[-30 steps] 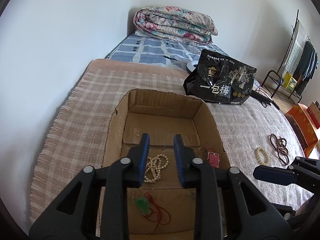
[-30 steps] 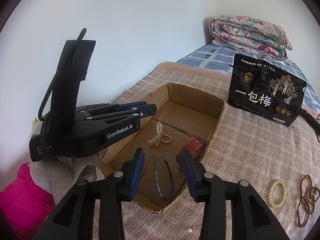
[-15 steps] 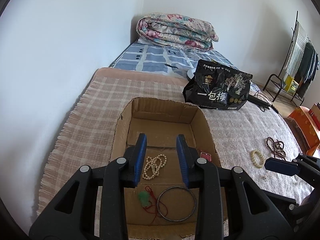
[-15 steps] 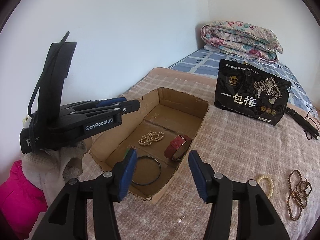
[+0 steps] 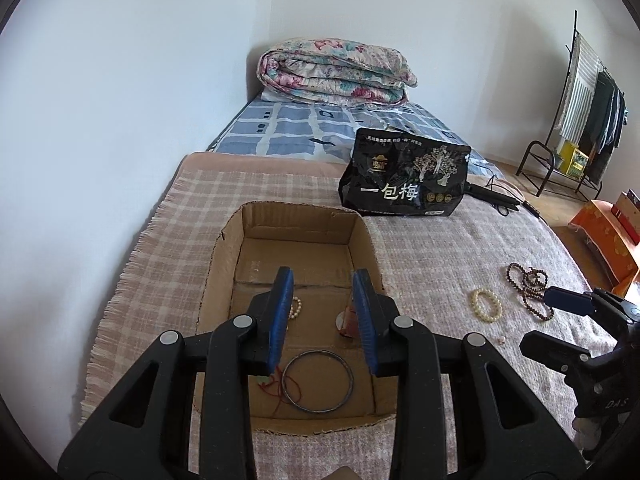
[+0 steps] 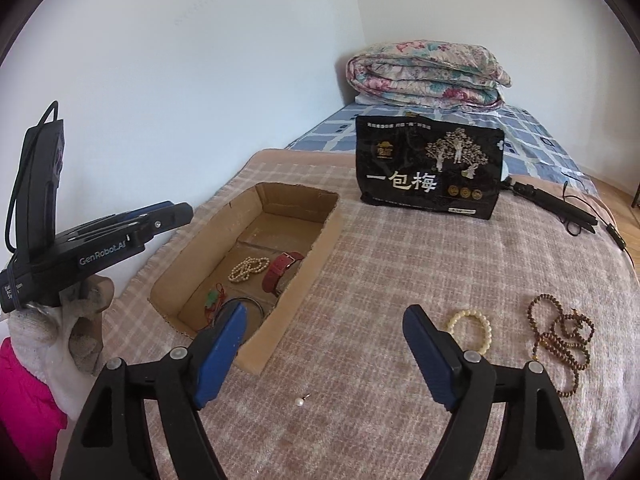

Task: Organize jewelry
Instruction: 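Withdraw both open tools from the box toward the remaining jewelry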

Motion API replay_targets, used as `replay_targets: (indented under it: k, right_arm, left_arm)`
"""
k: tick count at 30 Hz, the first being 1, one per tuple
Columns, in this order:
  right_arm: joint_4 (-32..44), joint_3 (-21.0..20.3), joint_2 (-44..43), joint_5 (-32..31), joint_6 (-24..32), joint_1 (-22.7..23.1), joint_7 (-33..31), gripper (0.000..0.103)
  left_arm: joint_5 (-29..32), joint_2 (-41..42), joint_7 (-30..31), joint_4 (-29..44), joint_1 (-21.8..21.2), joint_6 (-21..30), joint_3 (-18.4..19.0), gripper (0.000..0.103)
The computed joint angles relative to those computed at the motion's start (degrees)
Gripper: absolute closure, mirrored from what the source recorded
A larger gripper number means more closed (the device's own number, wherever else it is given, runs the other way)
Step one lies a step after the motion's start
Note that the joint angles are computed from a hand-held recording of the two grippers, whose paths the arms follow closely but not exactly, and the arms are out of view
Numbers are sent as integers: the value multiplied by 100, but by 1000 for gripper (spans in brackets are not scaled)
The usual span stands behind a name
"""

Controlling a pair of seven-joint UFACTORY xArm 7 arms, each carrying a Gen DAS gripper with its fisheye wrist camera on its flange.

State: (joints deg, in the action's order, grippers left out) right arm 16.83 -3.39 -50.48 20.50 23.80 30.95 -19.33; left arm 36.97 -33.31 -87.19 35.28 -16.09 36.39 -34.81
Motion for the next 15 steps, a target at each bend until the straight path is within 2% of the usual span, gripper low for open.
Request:
replay_targets:
  k: [2,4,5,6,10,15]
  right_arm:
    - [-45,-65,-156,-70,93,-134,-43,16]
    - [-65,-136,-265,-132,195,-269,-101,13]
    - [-75,-170,-325,-162,254,-345,-133,10]
    - [-84,-204,-378,-195,304,-428,-172,9]
    - [-176,-344,-630,-298,421,-756,-362,1]
    - [-270,-458,-851,-466,503,-1287,-511,0]
  left_arm:
    - [-2,42,-11,87,-33,32,-69,72]
    - [34,84,-71,169,-46,55,-165,61]
    - [70,92,-135,201,-42,66,-226,52]
    - [109,110,-200,235,-35,67,-282,49]
    - [193,288,-336,384,-91,64,-408,49]
    - [454,641,-575,641,-154,125,-560,49]
